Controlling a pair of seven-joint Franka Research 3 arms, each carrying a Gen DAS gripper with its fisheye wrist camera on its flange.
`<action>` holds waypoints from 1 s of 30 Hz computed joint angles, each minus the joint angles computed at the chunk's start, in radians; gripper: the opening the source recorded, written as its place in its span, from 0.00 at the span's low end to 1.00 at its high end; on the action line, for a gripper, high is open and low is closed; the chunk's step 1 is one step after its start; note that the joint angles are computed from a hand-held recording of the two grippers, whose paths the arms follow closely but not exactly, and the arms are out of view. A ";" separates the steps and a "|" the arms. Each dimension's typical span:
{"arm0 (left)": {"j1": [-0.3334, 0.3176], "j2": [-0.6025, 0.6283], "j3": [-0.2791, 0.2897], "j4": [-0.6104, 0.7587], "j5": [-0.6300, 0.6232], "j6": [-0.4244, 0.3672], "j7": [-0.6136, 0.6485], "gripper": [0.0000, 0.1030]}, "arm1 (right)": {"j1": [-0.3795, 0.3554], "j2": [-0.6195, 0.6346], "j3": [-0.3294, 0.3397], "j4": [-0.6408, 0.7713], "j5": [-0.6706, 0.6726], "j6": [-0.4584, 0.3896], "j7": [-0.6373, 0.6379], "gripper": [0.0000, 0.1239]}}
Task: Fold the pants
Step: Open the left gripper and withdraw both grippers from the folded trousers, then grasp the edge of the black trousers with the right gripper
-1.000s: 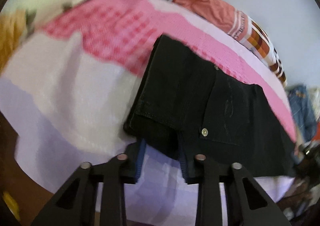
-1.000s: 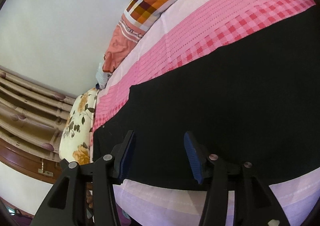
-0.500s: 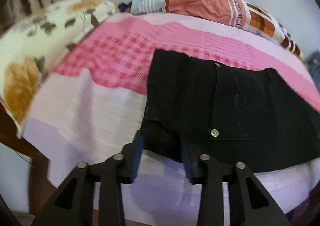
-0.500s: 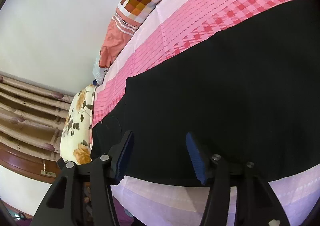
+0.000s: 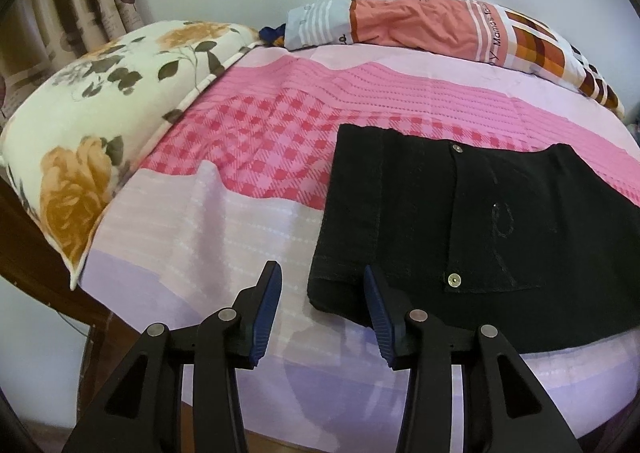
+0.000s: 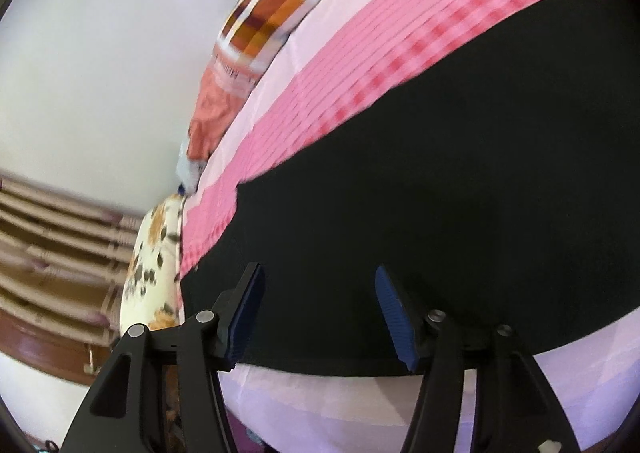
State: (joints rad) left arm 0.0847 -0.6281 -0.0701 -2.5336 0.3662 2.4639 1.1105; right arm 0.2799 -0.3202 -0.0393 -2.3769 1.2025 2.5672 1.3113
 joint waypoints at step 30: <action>-0.031 0.105 0.049 0.024 -0.088 0.047 0.001 0.78 | -0.195 -0.356 -0.380 -0.421 0.203 0.279 -0.035 0.48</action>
State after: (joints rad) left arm 0.0534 -0.5229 -0.0208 -2.5099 0.2786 2.5104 1.1110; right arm 0.0847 -0.6765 -0.4194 -2.7979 1.4054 2.8464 1.2760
